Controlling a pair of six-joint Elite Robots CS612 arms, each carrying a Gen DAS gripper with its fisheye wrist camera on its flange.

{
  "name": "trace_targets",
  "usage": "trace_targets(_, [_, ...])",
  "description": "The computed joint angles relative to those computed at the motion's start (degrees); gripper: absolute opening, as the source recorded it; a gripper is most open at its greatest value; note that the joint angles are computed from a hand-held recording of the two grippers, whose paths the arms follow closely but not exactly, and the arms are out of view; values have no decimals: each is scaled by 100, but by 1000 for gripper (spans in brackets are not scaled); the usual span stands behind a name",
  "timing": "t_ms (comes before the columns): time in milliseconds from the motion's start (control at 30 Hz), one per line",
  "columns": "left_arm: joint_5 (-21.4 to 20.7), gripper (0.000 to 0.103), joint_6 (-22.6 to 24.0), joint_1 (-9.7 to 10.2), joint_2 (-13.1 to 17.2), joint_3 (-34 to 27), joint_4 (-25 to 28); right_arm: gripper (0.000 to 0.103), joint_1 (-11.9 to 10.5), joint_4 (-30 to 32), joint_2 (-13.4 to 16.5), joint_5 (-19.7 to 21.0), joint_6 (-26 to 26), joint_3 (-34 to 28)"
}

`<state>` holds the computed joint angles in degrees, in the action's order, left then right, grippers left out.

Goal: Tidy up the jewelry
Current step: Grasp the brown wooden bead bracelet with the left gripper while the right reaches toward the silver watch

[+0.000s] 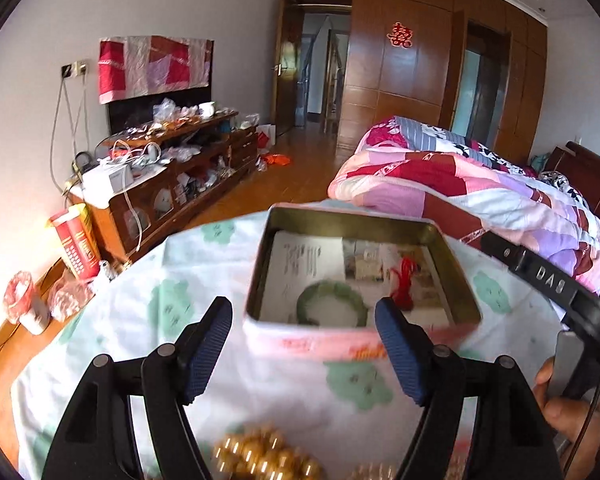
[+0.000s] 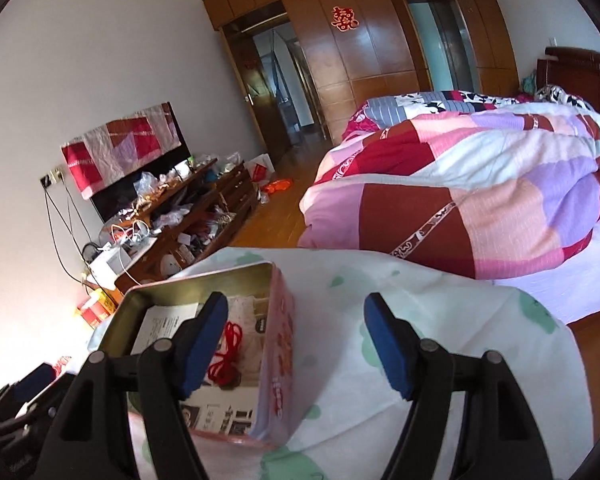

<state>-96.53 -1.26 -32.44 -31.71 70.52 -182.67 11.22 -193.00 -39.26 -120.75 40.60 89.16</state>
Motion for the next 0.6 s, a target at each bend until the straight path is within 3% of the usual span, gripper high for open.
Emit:
trace_targets(267, [453, 74, -96, 42, -266, 679, -294, 82, 209, 30, -179, -224, 20, 339])
trace_targets(400, [496, 74, -249, 109, -368, 926, -389, 82, 288, 45, -223, -326, 31, 467])
trace_targets(600, [560, 74, -116, 183, -501, 1286, -498, 82, 361, 65, -240, -312, 67, 562])
